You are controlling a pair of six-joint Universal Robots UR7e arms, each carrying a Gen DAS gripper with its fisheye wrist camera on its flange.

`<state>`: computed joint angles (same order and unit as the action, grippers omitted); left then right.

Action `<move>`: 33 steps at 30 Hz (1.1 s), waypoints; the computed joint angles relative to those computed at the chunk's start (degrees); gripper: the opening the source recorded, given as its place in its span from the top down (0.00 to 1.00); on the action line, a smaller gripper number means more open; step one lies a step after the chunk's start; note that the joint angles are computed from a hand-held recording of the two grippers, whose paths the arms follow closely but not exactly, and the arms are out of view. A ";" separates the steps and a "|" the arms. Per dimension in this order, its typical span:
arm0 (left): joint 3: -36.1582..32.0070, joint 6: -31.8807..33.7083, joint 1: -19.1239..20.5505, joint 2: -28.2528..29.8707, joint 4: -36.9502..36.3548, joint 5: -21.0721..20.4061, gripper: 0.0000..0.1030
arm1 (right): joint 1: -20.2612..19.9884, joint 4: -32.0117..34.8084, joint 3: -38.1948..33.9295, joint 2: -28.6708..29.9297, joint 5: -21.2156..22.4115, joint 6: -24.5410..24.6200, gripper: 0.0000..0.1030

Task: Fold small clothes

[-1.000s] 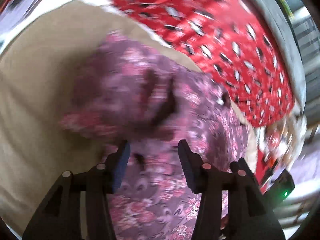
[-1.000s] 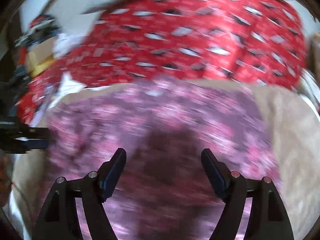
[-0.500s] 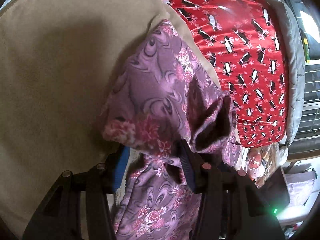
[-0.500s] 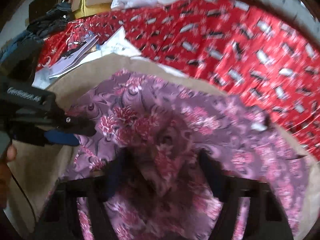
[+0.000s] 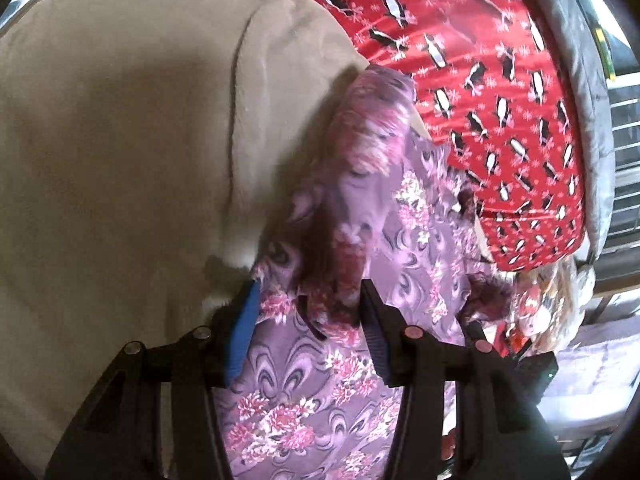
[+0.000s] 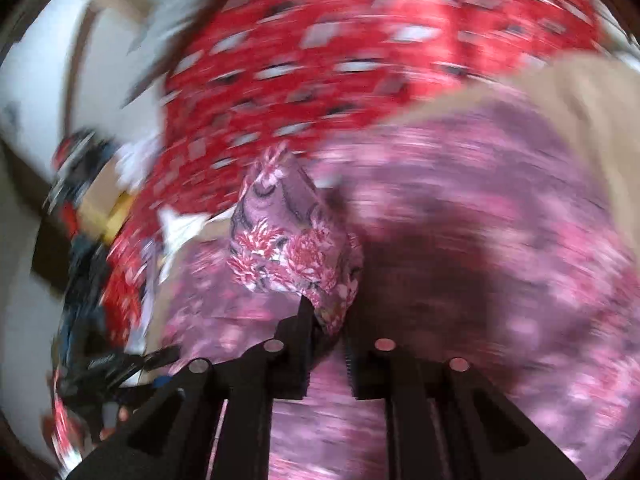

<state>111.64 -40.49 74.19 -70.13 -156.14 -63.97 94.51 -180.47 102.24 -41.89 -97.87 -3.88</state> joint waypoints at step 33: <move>-4.13 -6.87 -3.52 3.86 9.18 15.15 0.52 | -3.51 -3.30 -1.15 -4.96 2.61 -2.22 0.93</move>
